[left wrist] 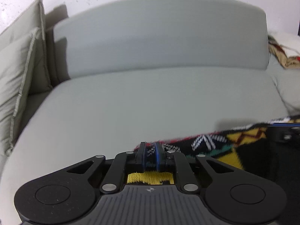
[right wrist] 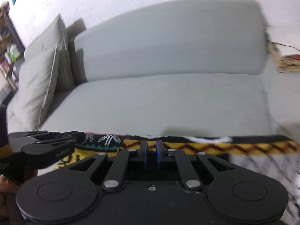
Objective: Fold clothes
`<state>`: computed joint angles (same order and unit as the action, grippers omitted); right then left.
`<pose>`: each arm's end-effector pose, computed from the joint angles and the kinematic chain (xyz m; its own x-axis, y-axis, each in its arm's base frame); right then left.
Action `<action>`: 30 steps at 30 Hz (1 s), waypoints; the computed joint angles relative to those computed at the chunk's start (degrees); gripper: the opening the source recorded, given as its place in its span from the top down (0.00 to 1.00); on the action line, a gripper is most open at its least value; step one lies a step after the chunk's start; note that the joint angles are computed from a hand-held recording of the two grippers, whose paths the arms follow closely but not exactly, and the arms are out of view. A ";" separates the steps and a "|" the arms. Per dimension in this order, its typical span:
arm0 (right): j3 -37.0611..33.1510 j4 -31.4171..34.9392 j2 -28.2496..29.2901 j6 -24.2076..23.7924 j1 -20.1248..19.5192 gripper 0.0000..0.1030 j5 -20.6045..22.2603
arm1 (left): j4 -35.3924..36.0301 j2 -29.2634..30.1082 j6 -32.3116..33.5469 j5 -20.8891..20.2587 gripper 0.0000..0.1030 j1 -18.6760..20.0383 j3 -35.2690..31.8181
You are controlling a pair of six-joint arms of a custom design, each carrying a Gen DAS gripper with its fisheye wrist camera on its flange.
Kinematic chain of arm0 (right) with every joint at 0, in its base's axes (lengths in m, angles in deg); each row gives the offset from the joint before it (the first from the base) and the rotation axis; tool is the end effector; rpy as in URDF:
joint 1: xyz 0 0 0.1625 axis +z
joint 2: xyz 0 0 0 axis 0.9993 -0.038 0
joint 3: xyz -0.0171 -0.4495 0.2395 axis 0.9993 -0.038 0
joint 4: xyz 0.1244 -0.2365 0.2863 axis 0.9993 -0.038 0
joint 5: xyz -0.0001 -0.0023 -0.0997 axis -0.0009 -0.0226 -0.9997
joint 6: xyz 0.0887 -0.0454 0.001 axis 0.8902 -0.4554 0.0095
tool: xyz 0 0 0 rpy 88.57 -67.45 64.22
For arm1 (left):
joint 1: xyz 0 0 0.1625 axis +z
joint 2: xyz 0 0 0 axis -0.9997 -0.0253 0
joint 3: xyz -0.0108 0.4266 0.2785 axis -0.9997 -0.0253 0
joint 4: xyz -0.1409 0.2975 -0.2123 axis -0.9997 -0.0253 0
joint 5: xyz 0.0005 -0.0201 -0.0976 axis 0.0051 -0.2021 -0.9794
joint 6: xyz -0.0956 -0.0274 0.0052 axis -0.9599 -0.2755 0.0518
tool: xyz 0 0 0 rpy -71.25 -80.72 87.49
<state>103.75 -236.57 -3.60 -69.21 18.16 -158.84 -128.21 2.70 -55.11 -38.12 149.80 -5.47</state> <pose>0.2806 -0.7466 0.1768 -0.8319 0.2885 0.4741 -0.1935 0.6499 -0.7350 -0.2519 -0.8610 0.2026 -0.4860 0.5156 -0.7056 0.8052 0.5782 -0.1321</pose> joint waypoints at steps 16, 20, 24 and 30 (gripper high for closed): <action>10.50 -1.06 -6.35 5.14 1.57 0.90 -0.15 | -6.90 -12.21 2.85 -1.86 0.84 -2.55 17.65; 18.80 -1.09 -10.46 11.03 3.72 0.90 -2.35 | -5.30 -16.74 1.93 2.30 0.90 -3.00 24.15; 20.93 0.98 -8.75 12.79 4.18 0.90 -4.34 | -3.21 -16.49 -0.72 5.90 1.00 -1.47 26.27; 19.50 0.81 -6.40 12.26 4.39 0.90 -6.68 | -7.84 -14.66 2.97 8.81 1.00 -2.25 27.15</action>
